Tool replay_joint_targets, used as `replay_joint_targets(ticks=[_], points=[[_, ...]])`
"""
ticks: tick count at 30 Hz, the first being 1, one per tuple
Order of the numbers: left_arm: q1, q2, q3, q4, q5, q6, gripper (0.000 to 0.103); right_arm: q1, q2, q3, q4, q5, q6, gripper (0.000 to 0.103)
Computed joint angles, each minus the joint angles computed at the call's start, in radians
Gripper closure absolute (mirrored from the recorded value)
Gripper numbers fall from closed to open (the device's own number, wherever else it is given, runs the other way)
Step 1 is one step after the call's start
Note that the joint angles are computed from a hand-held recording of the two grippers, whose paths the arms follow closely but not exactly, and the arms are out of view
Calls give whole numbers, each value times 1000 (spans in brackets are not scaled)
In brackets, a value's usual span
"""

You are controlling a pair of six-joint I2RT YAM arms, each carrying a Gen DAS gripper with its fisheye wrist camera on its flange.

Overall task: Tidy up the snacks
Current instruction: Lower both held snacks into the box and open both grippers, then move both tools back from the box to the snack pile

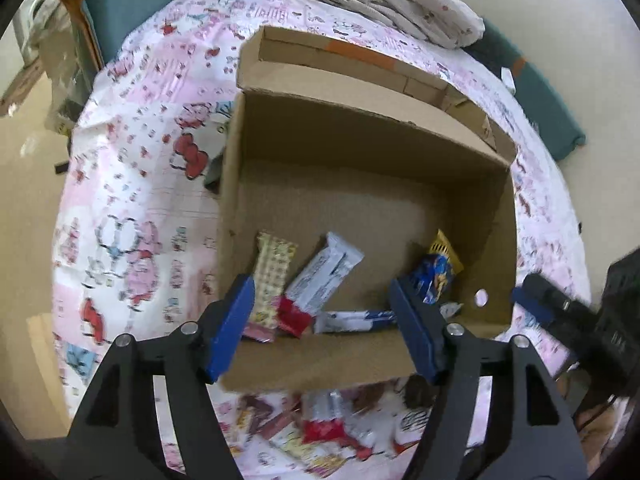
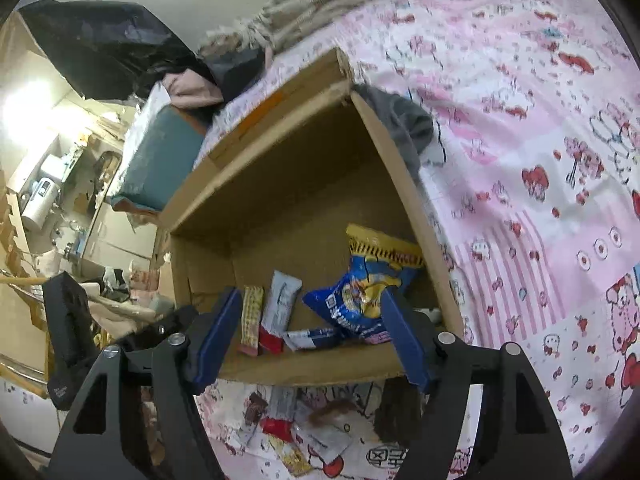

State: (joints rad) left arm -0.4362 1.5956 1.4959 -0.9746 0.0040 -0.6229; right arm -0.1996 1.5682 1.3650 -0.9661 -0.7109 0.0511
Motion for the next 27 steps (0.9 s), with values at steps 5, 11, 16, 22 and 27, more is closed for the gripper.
replay_joint_targets(ticks=[5,11,16,22,27], points=[[-34,-104,-72,-123,-74,-53,36,-16,3,21,-22,-52,8,28],[-64,-180,-332,-113,-39,-226,41,-29,-10,28,-30,-86,27,28],[-99,-26,-381,-75,11,-77,89,-51,-17,23,-52,-107,28,28],[-175,-131,-228,-203,-72,-96,90,-95,-24,30,-85,-141,22,28],[-138,-111,29,-233,-147,-93,89,-120,-19,41,-98,-168,22,28]])
